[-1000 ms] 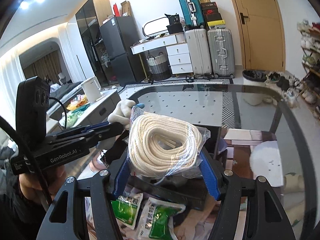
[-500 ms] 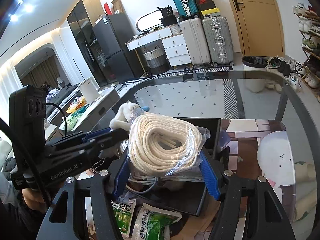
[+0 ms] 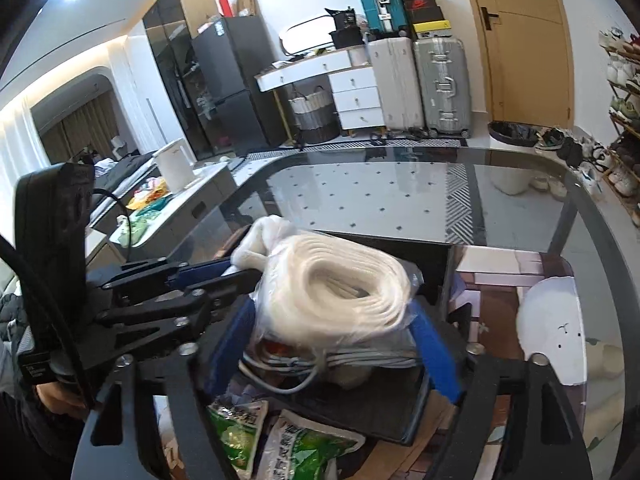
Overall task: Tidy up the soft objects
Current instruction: 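Carry the plush toy and rope coil over the black box and release both inside, then withdraw both grippers and move them toward the two green medicine sachets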
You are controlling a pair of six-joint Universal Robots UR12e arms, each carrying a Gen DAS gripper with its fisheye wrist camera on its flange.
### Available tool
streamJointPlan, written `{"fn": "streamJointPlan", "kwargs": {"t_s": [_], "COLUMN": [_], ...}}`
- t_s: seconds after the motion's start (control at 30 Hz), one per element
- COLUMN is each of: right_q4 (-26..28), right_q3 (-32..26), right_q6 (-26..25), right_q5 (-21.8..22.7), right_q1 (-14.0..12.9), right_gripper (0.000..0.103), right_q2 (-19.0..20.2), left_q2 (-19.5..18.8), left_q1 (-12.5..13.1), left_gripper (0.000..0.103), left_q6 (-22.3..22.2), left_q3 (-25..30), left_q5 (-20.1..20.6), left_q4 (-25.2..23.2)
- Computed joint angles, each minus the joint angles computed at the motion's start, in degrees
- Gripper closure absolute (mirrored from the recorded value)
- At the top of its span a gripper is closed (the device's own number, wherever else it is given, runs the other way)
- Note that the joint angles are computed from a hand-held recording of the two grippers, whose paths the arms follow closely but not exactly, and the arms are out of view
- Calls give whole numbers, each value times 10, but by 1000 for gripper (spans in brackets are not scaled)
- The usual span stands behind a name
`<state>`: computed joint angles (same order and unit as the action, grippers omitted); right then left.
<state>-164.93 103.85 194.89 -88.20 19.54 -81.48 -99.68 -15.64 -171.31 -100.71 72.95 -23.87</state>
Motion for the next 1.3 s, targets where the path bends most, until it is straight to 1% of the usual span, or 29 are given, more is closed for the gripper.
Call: {"fn": "streamJointPlan", "kwargs": {"t_s": [0.07, 0.13, 0.2, 0.27, 0.33, 0.37, 0.4, 0.43, 0.47, 0.5, 0.57, 0.63, 0.7, 0.73, 0.97, 1.13, 1.23, 1.3], "right_q4": [-13, -22, -32, -37, -40, -42, -43, -45, -44, -42, -33, -31, -24, -20, 5, 6, 8, 9], "right_q3": [6, 11, 17, 23, 29, 32, 35, 40, 42, 45, 50, 56, 61, 62, 73, 77, 78, 77], "right_q6": [-6, -12, -14, -10, -5, -3, -1, 2, 4, 6, 9, 9, 9, 9, 8, 5, 1, 0], "right_q5": [-9, -19, -23, -31, -42, -45, -48, -52, -53, -55, -61, -69, -73, -75, -94, -94, -97, -96], "right_q1": [4, 8, 9, 9, 10, 10, 10, 10, 10, 10, 12, 15, 17, 19, 34, 42, 47, 47], "right_gripper": [11, 10, 7, 6, 6, 5, 3, 3, 3, 2, 2, 1, 1, 1, 1, 1, 1, 1], "right_q2": [-3, -6, -11, -16, -22, -25, -28, -32, -35, -38, -44, -49, -54, -56, -63, -63, -61, -60], "left_q2": [2, 6, 9, 13, 17, 18, 20, 21, 23, 25, 32, 38, 44, 46, 69, 78, 80, 81], "left_q1": [1, 4, 8, 10, 10, 10, 9, 7, 7, 8, 13, 15, 18, 19, 21, 17, 15, 11], "left_gripper": [81, 78, 69, 65, 60, 54, 45, 41, 30, 15, 8, 7, 1, 0, 0, 0, 0, 0], "left_q6": [6, 8, 10, 14, 15, 14, 9, 5, -2, -7, -18, -18, -21, -23, -11, -2, 3, 8], "left_q3": [-1, -5, -8, -11, -14, -16, -17, -19, -20, -22, -34, -42, -50, -55, -87, -106, -109, -112], "left_q5": [1, -2, -14, -22, -21, -20, -9, 1, 6, 5, 0, 1, 6, 9, 16, 26, 29, 37], "left_q4": [-4, -4, -1, 0, 5, 7, 10, 15, 17, 19, 33, 38, 44, 47, 59, 70, 64, 69]}}
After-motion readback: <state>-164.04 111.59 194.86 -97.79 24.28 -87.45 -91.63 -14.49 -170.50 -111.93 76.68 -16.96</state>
